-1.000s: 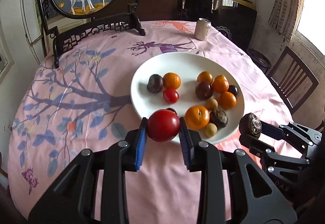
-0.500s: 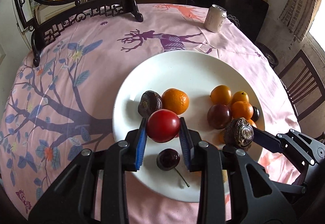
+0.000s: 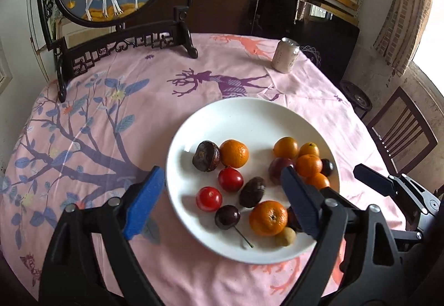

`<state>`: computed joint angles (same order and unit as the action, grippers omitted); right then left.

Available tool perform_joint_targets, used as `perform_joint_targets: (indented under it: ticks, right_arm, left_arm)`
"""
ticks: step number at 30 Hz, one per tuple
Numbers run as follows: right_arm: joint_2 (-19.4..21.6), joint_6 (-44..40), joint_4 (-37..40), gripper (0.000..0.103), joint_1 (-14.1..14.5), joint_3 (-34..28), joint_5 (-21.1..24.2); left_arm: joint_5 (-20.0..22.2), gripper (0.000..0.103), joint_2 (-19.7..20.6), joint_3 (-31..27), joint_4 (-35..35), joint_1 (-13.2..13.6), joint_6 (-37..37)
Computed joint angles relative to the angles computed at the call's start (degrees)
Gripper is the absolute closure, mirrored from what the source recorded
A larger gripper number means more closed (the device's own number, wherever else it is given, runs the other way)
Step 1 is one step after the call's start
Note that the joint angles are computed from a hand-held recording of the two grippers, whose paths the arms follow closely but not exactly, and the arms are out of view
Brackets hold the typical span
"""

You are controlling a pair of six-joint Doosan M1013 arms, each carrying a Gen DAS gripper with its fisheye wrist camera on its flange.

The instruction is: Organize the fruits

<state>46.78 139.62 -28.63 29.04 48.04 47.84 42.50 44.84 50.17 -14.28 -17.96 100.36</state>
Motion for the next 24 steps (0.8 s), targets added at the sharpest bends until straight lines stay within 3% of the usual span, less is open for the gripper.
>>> perform_joint_targets:
  ticks: [1,2,5,12,24]
  right_arm:
    - [-0.9,2.2,-2.6,0.009,0.6,1.4,0.1]
    - [-1.9,5.4,-6.4,0.001,1.3,3.3,0.0]
    - [-4.2,12.6,-16.4,0.001,3.5,8.0,0.7]
    - [-6.7,14.6,-14.2,0.001,5.1,13.2,1.0]
    - [-8.4,17.9,-16.6,0.001,6.9,15.6,1.0]
  left_arm:
    - [-2.3,0.009,-1.8,3.0,-1.4,0.1,1.7]
    - [-4.5,0.006,-3.5,5.9,-2.3,0.0,3.4]
    - [-11.1,0.002,-8.4,14.2,-1.9,-0.4,6.1]
    - [-16.3,0.002,-14.5,24.6,-7.6,-0.6,14.5]
    - [-20.8,0.002,-18.7,30.5,-8.5,-0.5,14.9]
